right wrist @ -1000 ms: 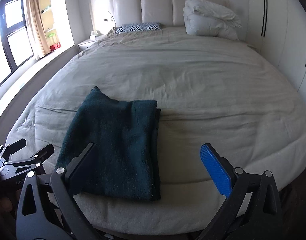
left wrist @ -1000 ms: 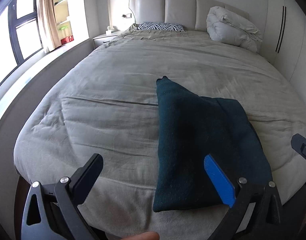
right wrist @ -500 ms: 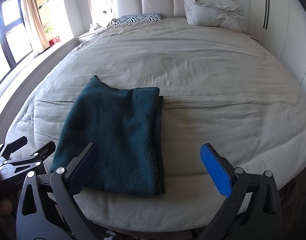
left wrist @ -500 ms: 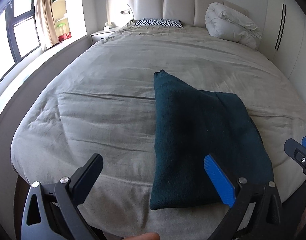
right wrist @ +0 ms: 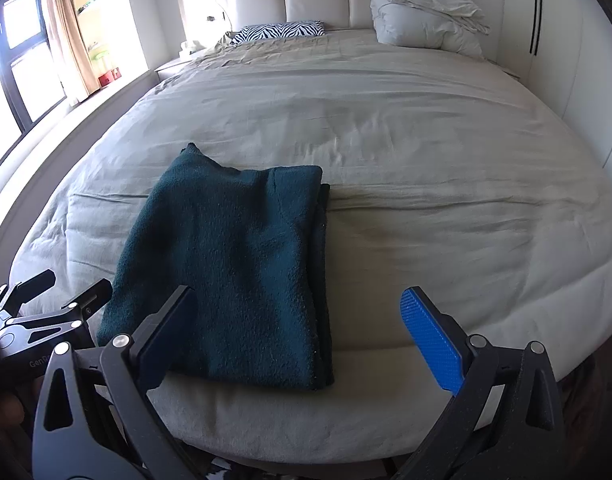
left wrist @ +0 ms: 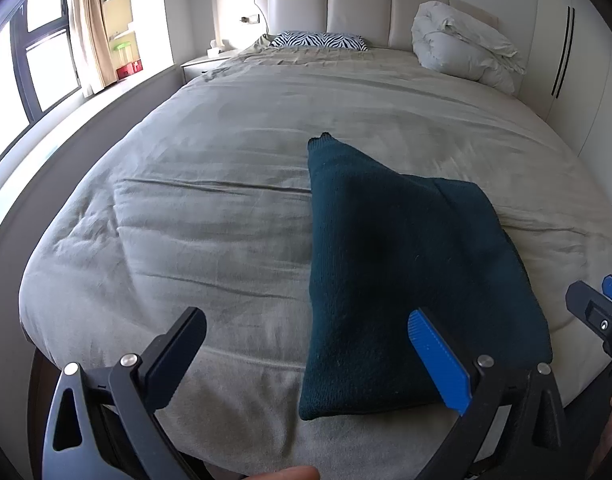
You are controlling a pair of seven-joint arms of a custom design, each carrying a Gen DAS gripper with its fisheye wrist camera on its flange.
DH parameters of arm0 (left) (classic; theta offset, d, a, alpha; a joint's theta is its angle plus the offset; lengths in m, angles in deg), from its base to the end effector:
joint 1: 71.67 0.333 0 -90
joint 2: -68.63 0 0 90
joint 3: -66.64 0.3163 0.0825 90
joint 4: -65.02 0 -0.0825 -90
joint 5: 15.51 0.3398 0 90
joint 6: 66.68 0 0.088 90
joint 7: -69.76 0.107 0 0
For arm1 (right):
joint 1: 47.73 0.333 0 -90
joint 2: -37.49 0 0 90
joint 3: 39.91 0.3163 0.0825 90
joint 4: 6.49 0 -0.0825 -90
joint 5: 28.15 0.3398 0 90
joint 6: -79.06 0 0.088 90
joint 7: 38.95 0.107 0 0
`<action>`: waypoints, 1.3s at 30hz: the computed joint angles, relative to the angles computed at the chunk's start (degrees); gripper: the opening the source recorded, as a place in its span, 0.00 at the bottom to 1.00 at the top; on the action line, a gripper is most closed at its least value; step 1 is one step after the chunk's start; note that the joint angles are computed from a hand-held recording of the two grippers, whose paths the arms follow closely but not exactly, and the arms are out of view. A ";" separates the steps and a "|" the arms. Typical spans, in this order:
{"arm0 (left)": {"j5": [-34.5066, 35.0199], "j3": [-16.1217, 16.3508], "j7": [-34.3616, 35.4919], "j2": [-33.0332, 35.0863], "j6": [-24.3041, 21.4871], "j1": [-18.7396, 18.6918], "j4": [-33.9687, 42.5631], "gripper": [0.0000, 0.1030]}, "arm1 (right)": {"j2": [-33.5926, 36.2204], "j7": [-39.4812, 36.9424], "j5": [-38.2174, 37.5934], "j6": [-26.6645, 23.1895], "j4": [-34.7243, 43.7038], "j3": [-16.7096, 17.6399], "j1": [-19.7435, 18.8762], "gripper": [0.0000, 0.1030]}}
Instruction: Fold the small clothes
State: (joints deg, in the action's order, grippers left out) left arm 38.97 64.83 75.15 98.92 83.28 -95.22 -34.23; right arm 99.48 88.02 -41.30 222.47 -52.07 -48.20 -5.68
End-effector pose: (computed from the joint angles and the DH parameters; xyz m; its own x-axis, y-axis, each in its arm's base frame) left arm 0.5890 -0.2964 0.3354 0.2718 -0.9621 0.0221 -0.7487 -0.2258 -0.6233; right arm 0.6273 0.4977 0.3525 0.2203 -0.9739 -0.0543 -0.7592 -0.1363 -0.6364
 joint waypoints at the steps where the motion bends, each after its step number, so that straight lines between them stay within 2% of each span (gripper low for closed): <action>1: 0.03 0.02 -0.03 -0.01 0.01 -0.03 0.00 1.00 | 0.33 -0.12 0.13 -0.28 0.55 0.10 -0.07 1.00; 9: -0.21 0.07 0.25 0.31 0.31 0.06 -0.06 1.00 | 2.13 -0.69 0.70 -1.70 3.48 0.28 -0.32 1.00; 39: -0.95 0.25 0.99 0.49 0.63 0.13 -0.15 1.00 | 2.49 -0.73 0.95 -2.02 3.96 0.28 -0.37 1.00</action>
State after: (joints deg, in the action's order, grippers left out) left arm 38.02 65.08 76.14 99.40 83.92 -95.09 -34.38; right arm 101.97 87.29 -40.35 220.46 -48.11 -47.91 -6.05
